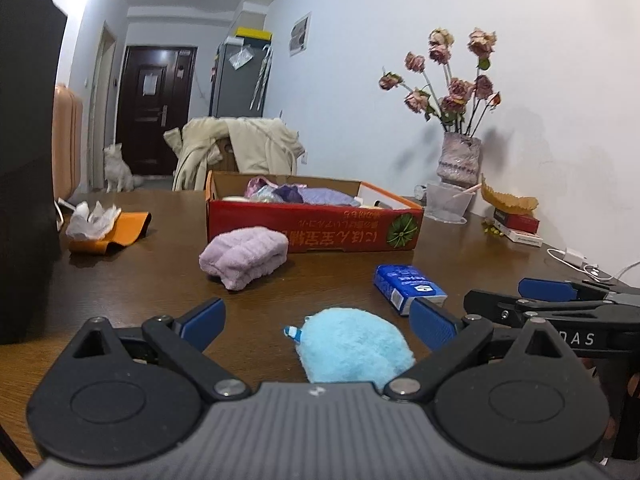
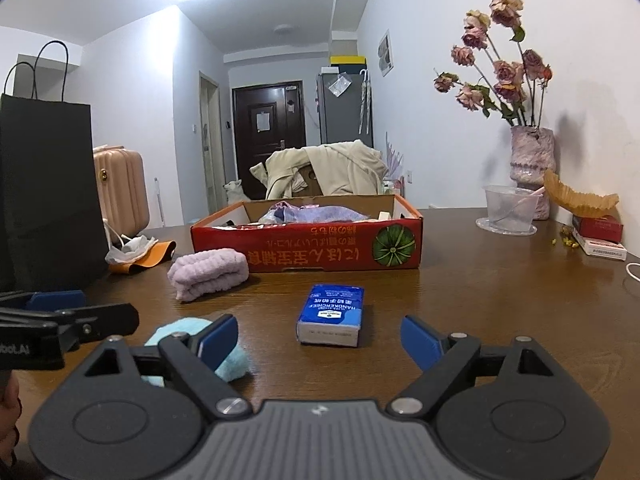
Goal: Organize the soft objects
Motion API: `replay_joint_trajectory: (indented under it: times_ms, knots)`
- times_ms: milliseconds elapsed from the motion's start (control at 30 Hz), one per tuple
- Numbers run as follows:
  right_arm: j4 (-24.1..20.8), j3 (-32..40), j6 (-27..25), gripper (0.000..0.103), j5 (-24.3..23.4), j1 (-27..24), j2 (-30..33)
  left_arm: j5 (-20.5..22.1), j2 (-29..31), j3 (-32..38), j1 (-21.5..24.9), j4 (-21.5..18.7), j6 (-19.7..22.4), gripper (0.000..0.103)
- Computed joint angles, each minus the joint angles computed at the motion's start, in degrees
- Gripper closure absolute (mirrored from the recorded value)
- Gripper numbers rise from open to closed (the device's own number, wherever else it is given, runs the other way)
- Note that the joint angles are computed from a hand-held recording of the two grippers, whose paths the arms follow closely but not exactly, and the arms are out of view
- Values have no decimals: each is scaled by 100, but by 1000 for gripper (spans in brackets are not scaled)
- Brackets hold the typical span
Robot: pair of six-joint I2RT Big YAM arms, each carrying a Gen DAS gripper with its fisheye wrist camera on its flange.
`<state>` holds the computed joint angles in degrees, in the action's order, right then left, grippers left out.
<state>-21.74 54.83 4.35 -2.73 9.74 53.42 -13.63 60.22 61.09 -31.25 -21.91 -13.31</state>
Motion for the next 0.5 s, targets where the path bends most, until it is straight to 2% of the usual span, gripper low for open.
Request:
replay_joint_trajectory:
  times_ms: [200,300,433,500]
  knots:
    - [-207,347,40,20,-204,-128,396,141,236,306,135,-231,-271,3]
    - [-319,542,87,21,-306,-204,610,141,426,610,203,-553,-411,3]
    - [-574,869,-6,22,-401,-260,948,179,690,921,350,-661,-476,3]
    - [-665,1012,-29,24,-516,-297,1113,174,880,1113,409,-770,-462,7]
